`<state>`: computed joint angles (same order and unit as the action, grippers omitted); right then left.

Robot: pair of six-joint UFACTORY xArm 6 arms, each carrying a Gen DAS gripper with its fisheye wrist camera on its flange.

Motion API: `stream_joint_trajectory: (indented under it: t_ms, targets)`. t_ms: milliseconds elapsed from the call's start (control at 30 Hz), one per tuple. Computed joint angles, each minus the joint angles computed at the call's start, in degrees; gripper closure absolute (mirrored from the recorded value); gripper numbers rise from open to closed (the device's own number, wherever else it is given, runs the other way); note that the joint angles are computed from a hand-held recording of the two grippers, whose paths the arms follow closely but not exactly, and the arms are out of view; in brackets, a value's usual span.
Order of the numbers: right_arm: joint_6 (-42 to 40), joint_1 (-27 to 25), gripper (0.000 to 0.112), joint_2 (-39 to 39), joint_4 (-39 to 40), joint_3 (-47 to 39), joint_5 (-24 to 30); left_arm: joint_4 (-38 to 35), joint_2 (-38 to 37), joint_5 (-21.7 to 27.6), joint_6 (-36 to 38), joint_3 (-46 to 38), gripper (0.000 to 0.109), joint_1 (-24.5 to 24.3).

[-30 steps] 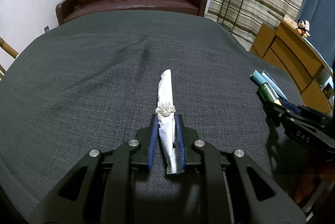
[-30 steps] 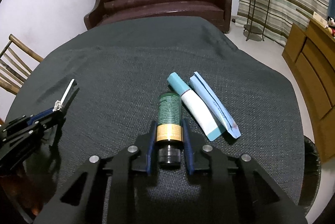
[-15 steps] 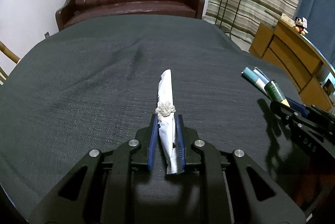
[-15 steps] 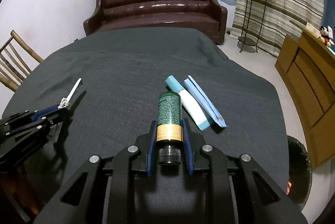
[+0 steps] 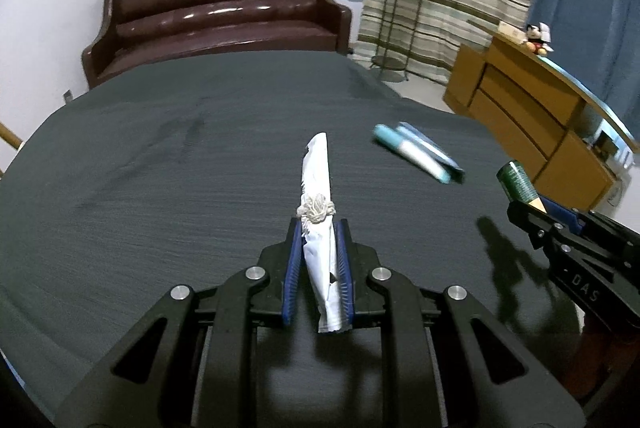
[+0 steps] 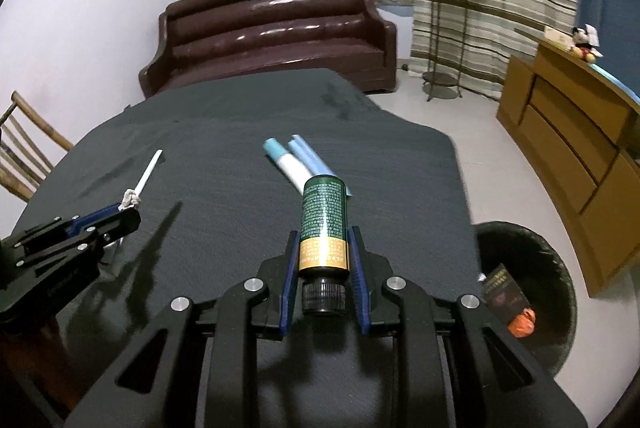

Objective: Collect trash
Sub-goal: 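Carry the white tube and green bottle over the black bin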

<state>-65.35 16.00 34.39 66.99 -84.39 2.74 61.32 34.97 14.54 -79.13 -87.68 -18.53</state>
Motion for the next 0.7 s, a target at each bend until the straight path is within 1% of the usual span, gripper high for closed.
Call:
stream_joint_trajectory:
  t_ms: [167,367,500,567,700]
  targets:
    - [-9.48,-1.43,0.088,-2.02,11.03,1.29,-1.39,-0.37,1.99,-0.35,1.4,-3.47,0.091,-2.43]
    - [-19.83,-3.73,0.088,-3.29,22.54,1.15,-2.84,-3.7,5.7,-0.59,6.39,-9.26,0.091,-5.34]
    - [-25.41,-5.48,0.088,-3.74,28.21,0.72,-3.41,-5.85,8.49,-0.61,9.44,-13.37,0.091,-7.03]
    - [-28.51,-6.46,0.088,-3.86,31.43,0.26,-3.75,-8.65,10.48,-0.56,12.22,-16.19,0.091,-8.08]
    - [-31.47,-8.22,0.088,-3.61,34.54,-0.7,-4.33,-13.24,13.6,-0.67,17.17,-20.41,0.091,-9.71]
